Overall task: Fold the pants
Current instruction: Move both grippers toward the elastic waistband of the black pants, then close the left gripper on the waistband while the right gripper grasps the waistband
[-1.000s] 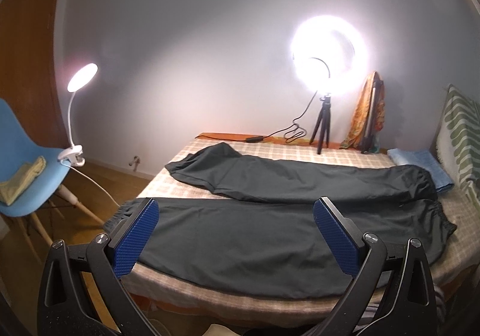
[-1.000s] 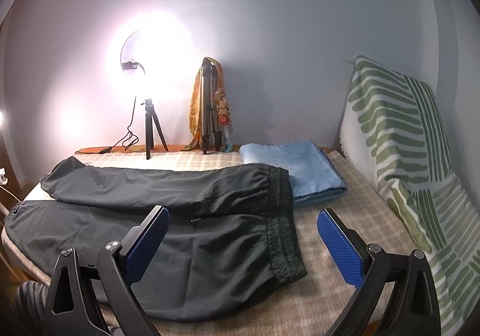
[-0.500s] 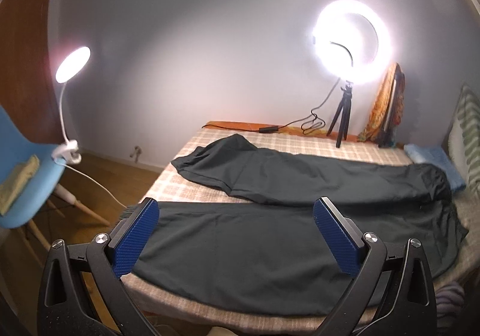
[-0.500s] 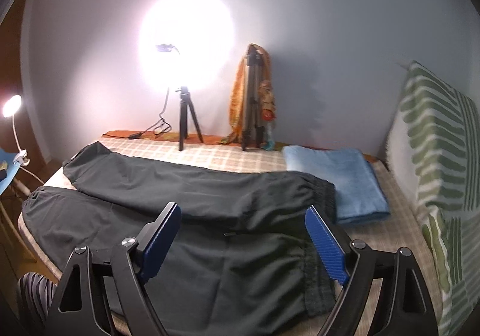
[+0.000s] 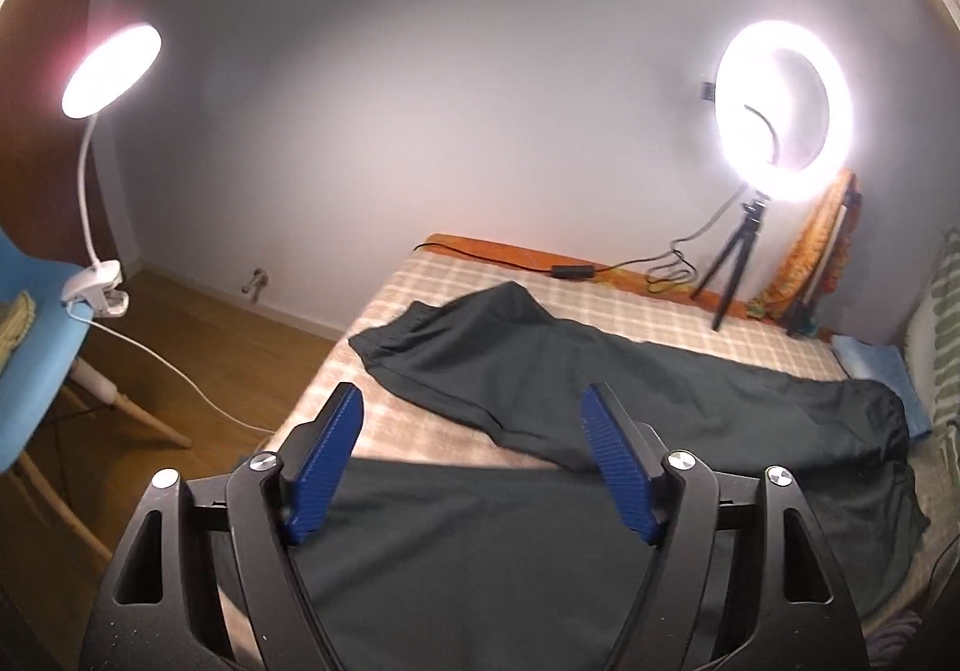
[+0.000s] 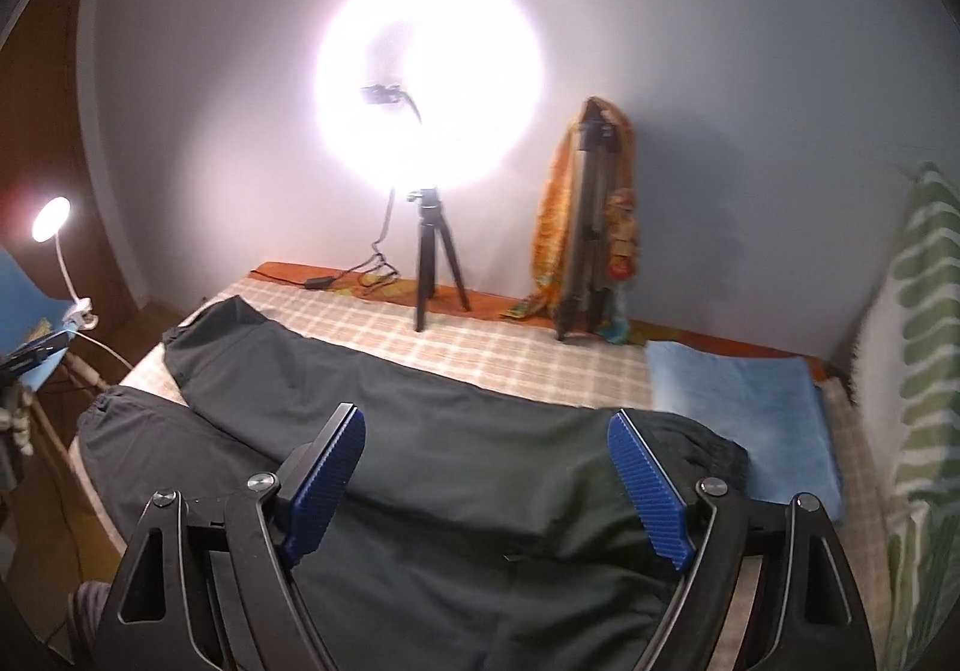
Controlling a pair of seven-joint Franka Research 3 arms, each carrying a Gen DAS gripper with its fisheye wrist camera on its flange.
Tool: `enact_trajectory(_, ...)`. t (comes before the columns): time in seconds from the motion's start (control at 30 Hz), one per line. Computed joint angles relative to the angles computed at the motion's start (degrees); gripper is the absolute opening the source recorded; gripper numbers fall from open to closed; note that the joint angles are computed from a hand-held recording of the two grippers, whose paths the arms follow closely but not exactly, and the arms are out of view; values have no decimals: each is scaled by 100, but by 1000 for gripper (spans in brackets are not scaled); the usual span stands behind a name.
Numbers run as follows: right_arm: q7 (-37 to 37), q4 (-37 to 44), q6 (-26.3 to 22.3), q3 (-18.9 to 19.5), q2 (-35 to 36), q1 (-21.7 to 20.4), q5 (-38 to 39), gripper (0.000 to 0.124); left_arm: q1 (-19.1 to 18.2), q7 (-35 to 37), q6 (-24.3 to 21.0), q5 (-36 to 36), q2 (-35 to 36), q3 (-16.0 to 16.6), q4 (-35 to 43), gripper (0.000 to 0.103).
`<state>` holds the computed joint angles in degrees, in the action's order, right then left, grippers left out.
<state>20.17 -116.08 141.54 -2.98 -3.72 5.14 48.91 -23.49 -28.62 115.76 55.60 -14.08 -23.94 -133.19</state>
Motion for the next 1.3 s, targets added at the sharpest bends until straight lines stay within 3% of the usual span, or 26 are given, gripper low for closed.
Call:
enact_trajectory(0.17,265,600,-269,133,482,63,-137,85,363,211,707,84,-270,391,-355,65)
enact_trajectory(0.23,373,838,-414,196,695,59,-155,85,564,330,1058,91,-299,539,-456,52)
enact_trajectory(0.27,451,962,-469,235,818,62,-183,84,678,370,1265,84,-288,620,-499,51)
enact_trajectory(0.63,1131,2133,-451,656,2237,186,-917,80,1710,717,2931,63,472,1148,-507,50)
enact_trajectory(0.9,1572,2895,-423,820,3168,354,-1654,80,2004,951,3298,-1,1407,1498,-11,50)
enact_trajectory(1.03,1712,3305,-447,886,3641,440,-1974,80,2078,912,3637,-11,1840,1713,153,38)
enact_trajectory(1.3,2057,4305,-598,983,4594,649,-2484,86,1980,940,3832,100,2246,1961,405,37)
